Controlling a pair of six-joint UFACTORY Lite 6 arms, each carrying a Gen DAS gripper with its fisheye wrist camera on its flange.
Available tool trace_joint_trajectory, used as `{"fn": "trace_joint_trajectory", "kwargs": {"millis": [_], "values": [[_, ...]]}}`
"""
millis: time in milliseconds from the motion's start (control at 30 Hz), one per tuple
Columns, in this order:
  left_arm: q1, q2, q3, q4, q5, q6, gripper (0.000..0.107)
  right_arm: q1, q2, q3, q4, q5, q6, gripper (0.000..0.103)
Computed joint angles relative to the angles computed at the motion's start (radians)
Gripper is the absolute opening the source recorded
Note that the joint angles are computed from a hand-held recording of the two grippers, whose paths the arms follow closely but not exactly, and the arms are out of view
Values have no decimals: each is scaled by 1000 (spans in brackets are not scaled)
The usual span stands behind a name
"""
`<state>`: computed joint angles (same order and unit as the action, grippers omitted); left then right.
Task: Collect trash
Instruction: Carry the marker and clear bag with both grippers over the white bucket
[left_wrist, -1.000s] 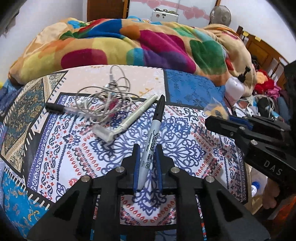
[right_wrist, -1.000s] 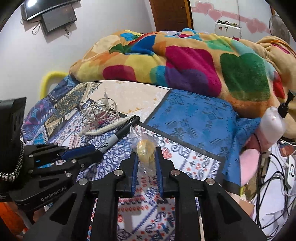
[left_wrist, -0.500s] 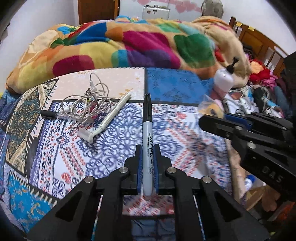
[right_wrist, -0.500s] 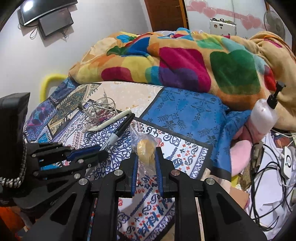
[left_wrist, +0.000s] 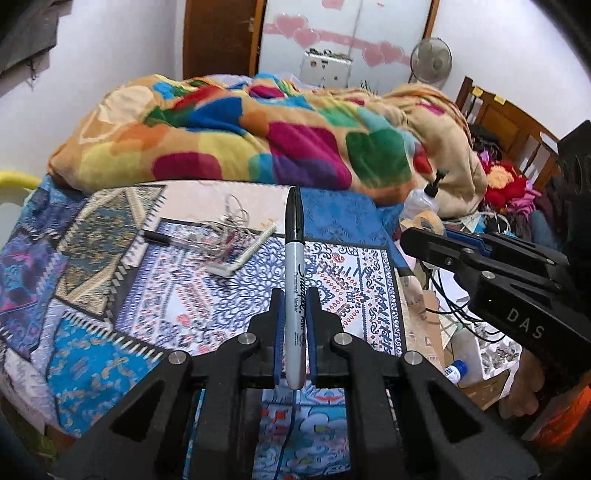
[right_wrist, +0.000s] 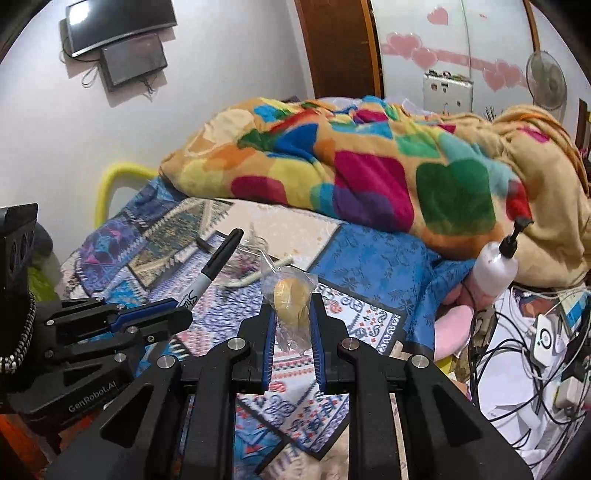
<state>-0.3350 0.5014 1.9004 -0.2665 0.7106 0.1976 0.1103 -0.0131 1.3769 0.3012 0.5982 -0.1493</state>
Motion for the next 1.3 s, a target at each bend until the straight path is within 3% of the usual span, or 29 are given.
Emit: {"fn": "trace_joint_trajectory", "kwargs": {"millis": [367,667,1000,1300], "values": [[125,-374,-305,-43,12,58,10,207,-118,50,-224,68,276,16],[363,-634,-507,-173,101,202,10,468,-128,125,-461,138,558,16],[847,-812,-655,-371,307,541,10,781,-28,278,-702,242,826,16],[1363,-757,-670,-490,512,881,10,954,181,482,-727,284,893,16]]}}
